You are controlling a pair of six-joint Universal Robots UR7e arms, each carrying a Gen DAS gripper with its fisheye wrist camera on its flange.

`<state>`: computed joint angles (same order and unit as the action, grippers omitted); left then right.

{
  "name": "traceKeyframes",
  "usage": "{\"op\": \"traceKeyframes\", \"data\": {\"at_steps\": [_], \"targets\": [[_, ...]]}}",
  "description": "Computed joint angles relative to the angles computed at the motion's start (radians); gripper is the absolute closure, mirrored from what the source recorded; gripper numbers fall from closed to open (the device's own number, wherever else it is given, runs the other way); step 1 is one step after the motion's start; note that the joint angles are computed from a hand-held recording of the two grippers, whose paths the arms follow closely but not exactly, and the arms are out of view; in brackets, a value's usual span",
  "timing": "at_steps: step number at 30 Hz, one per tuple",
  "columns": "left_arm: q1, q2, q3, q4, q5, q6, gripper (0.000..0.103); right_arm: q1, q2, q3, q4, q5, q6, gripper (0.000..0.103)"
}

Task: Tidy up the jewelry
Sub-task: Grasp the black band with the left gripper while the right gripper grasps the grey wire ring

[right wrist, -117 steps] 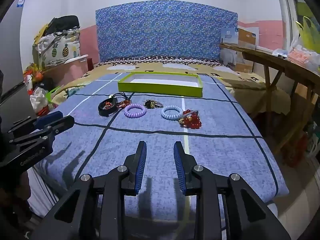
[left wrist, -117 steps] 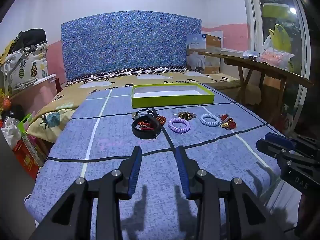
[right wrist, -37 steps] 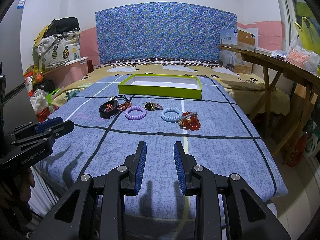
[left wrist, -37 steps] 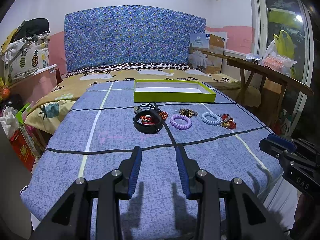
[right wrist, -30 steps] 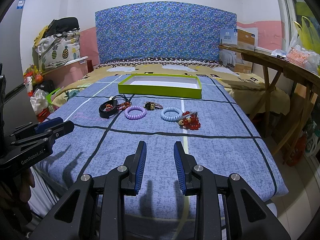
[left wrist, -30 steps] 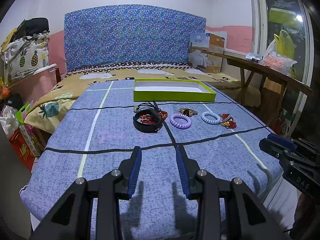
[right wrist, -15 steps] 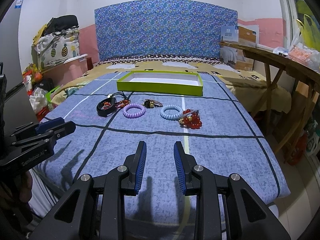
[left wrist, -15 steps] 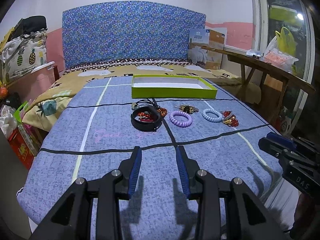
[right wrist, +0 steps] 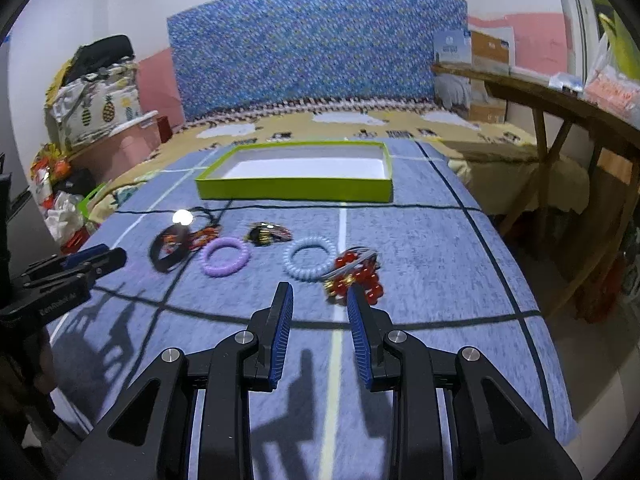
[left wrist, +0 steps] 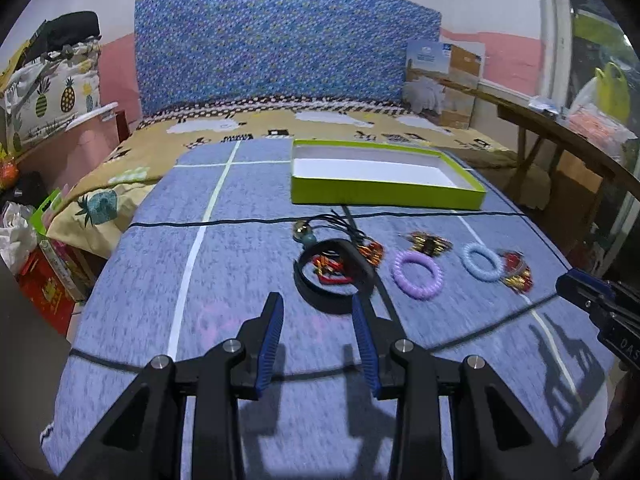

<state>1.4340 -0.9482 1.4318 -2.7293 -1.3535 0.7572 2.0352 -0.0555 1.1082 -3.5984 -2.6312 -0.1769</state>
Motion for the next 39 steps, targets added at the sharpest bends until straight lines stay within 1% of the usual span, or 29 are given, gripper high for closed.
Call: {"op": "traceKeyframes", "data": {"at_steps": [3,5,8,14,19,21,22,24,26,29,31,33,35,36,37,39], "targets": [[-0.005,0.031,-0.048,0.029,0.026,-0.021,0.066,-0.024,-0.028,0.021,0.054,0.016,0.051,0.074],[-0.007,0.05,-0.08,0.05,0.039,-0.035,0.066,-0.042,-0.053,0.043,0.088,0.032,0.103,0.074],[-0.01,0.082,-0.128,0.076,0.063,-0.052,0.066,-0.066,-0.087,0.076,0.122,0.067,0.176,0.074],[-0.011,0.129,-0.204,0.141,0.092,-0.088,0.066,-0.106,-0.143,0.119,0.194,0.141,0.282,0.074],[-0.013,0.148,-0.232,0.176,0.109,-0.107,0.066,-0.121,-0.167,0.136,0.223,0.186,0.319,0.074],[-0.015,0.15,-0.234,0.184,0.116,-0.105,0.066,-0.122,-0.17,0.137,0.224,0.196,0.322,0.08],[-0.013,0.154,-0.245,0.197,0.117,-0.105,0.066,-0.121,-0.17,0.133,0.226,0.196,0.319,0.087],[-0.014,0.159,-0.254,0.214,0.122,-0.106,0.066,-0.121,-0.173,0.134,0.229,0.206,0.32,0.088],[-0.014,0.161,-0.258,0.228,0.129,-0.105,0.066,-0.124,-0.181,0.14,0.245,0.224,0.329,0.095],[-0.016,0.166,-0.265,0.237,0.142,-0.107,0.066,-0.13,-0.192,0.149,0.272,0.235,0.364,0.097],[-0.017,0.166,-0.264,0.238,0.144,-0.104,0.066,-0.131,-0.194,0.15,0.276,0.237,0.369,0.101],[-0.016,0.165,-0.265,0.241,0.142,-0.102,0.068,-0.132,-0.195,0.154,0.268,0.248,0.367,0.101],[-0.016,0.165,-0.267,0.255,0.129,-0.094,0.081,-0.127,-0.192,0.151,0.255,0.249,0.354,0.101],[-0.016,0.165,-0.268,0.257,0.125,-0.087,0.085,-0.124,-0.191,0.15,0.243,0.252,0.344,0.101],[-0.017,0.163,-0.264,0.256,0.119,-0.077,0.092,-0.121,-0.19,0.15,0.234,0.254,0.334,0.101],[-0.019,0.156,-0.247,0.235,0.116,-0.055,0.094,-0.116,-0.191,0.152,0.217,0.254,0.316,0.102]]}}
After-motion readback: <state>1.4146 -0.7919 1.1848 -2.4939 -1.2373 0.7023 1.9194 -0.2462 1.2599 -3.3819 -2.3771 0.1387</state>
